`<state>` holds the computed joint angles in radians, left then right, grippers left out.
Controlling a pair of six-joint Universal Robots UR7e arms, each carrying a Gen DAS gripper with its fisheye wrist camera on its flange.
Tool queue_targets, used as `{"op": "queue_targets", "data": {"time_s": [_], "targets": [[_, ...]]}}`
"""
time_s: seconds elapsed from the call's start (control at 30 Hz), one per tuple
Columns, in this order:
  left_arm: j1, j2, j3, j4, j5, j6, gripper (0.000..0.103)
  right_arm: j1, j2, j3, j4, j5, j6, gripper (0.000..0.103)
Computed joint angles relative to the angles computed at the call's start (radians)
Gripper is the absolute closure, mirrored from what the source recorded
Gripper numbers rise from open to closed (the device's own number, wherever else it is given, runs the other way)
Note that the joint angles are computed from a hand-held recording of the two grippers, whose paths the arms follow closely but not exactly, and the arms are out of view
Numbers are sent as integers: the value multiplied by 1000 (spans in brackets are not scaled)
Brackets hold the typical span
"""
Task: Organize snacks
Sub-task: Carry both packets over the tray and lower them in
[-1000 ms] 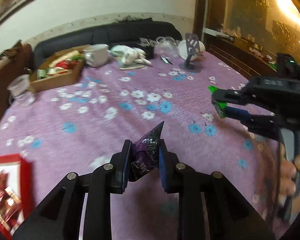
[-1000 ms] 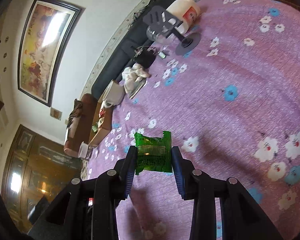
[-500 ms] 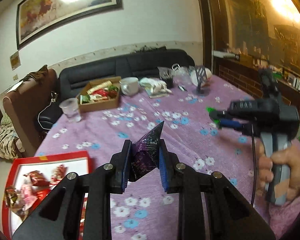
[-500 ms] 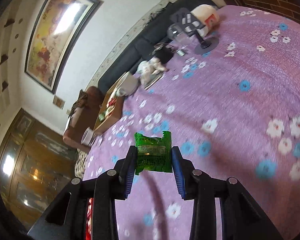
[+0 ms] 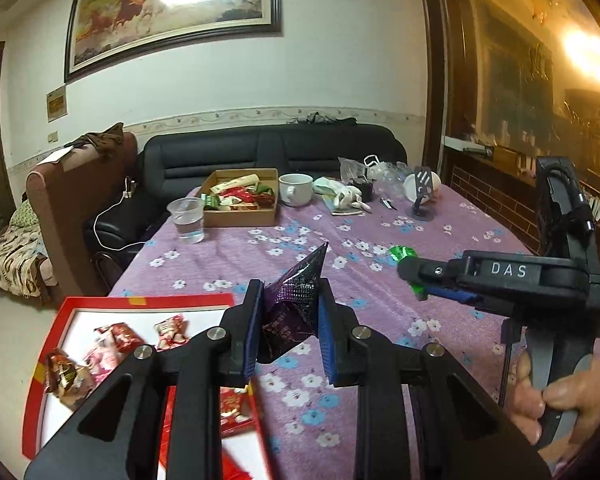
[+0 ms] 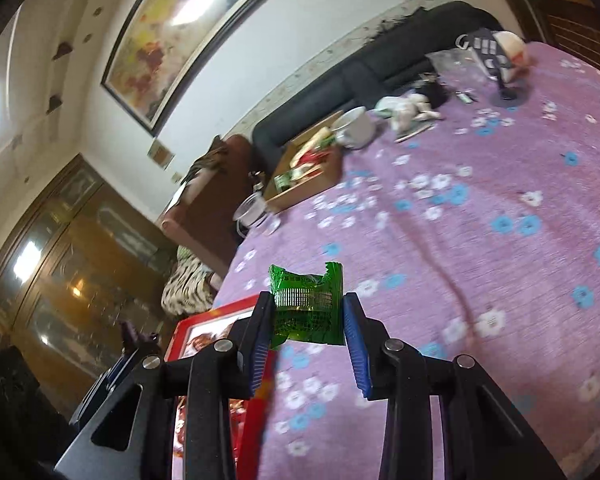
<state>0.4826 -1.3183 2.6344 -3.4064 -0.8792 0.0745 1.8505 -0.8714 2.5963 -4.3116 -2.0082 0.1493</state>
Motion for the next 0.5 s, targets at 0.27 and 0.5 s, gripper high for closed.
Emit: {"op": "queue_targets", "data": {"time_s": [0.27, 0.5], "targets": [[17, -129, 41, 50, 8, -2, 80, 135, 63, -84, 79, -89, 24, 68], [42, -211, 56, 77, 12, 9, 80, 204, 96, -142, 150, -123, 38, 68]]}}
